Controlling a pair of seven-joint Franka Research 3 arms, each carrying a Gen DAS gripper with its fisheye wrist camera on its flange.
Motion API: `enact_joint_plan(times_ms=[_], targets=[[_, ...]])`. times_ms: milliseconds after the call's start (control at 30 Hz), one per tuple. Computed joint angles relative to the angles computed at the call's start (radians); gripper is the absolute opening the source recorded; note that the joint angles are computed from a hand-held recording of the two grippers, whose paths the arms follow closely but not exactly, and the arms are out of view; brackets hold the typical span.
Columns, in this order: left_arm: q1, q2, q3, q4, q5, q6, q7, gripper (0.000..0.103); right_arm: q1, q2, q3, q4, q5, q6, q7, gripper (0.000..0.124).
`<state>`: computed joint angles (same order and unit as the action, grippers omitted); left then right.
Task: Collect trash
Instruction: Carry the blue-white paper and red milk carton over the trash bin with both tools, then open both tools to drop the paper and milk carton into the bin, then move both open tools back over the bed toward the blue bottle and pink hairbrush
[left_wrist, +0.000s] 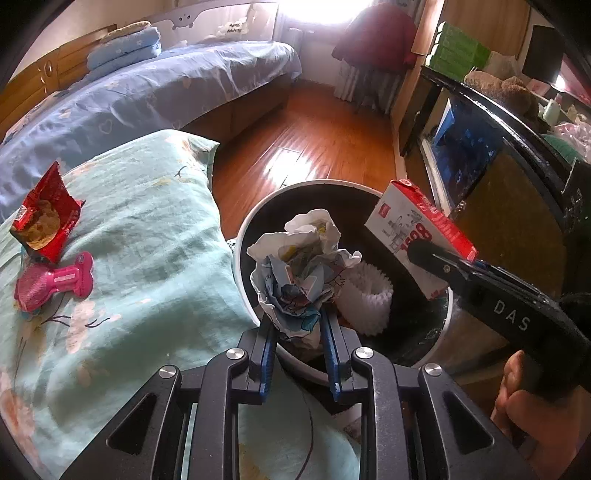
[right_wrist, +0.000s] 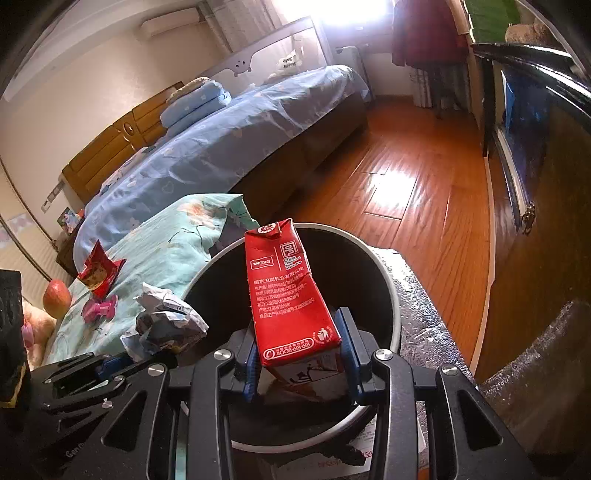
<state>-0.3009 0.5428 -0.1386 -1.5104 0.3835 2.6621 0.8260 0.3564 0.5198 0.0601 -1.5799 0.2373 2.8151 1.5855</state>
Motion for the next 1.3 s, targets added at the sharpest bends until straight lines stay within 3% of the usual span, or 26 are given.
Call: enact_joint_plan(times_ms=[300,367,467,567,867,1033,1300], targets=[[0.002,0.022,0.000,0.030,-0.012,-0.008,0.010,0.024,-0.007,0.011,0.006,0.018,0.008,-0.013,-0.008,0.037],[-0.002,0.013,0.005,0.017,-0.005,0.004,0.001,0.033,-0.010,0.013,0.009,0.022,0.013,-0.016,-0.012,0.040],[-0.018,-0.016,0.027,-0.021,0.025,0.019,-0.043,0.058,-0.017,0.014,0.018,0.027,0.027,-0.022,-0.020,0.041],[-0.016,-0.064,0.035,-0.095,0.052,0.055,-0.087,0.059,-0.027,0.009,0.032,0.020,0.052,-0.023,-0.032,0.052],[0.005,-0.234,0.051,-0.360,0.130,0.142,-0.270,0.061,-0.012,-0.034,0.058,-0.039,0.082,0.020,-0.069,0.065],[0.017,-0.341,0.065,-0.500,0.244,0.160,-0.423,0.061,0.001,-0.044,0.084,-0.051,0.103,0.025,-0.110,0.066],[0.109,-0.494,0.023,-0.678,0.339,0.163,-0.578,0.061,0.030,-0.029,0.110,-0.024,0.122,-0.002,-0.176,0.066]])
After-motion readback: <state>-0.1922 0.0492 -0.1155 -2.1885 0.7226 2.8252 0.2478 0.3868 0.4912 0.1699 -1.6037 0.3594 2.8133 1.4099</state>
